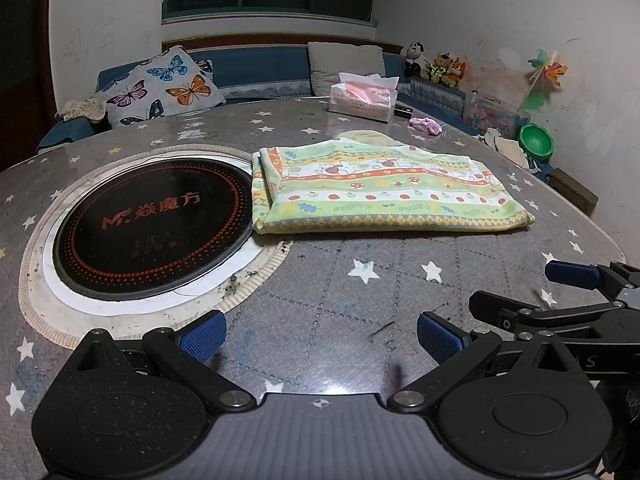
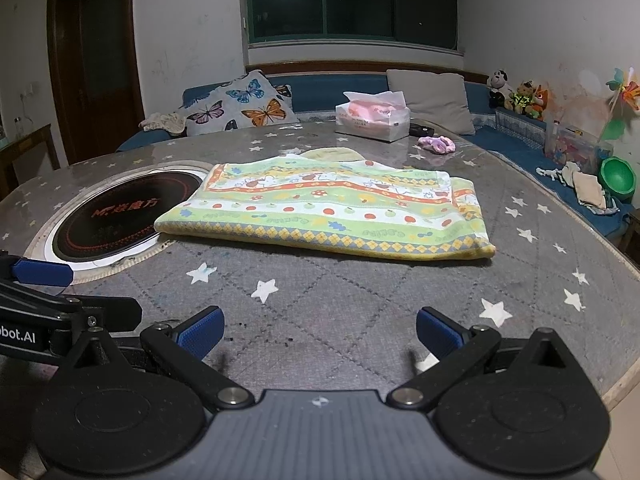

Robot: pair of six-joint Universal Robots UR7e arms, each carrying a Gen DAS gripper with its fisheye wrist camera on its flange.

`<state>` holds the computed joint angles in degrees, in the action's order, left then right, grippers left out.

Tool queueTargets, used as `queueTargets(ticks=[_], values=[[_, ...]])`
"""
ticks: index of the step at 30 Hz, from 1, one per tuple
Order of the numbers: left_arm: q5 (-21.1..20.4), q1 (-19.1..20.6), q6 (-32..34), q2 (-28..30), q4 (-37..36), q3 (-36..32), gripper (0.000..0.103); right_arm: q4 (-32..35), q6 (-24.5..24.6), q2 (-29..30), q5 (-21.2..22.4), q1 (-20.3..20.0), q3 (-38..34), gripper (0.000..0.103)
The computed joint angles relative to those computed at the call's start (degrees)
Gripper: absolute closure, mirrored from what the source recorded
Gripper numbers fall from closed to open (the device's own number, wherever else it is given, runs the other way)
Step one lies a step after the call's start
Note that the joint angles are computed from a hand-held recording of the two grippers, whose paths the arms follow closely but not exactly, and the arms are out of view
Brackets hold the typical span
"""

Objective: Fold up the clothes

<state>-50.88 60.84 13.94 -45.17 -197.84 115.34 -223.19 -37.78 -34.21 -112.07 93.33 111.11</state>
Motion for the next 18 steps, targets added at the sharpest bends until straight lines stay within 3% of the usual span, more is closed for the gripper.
queueTargets(ticks=[18], values=[[0.17,0.11,-0.41,0.00,0.40,-0.04,0.000,-0.09,-0.29,0.36,-0.85,0.12,-0.37,0.000]])
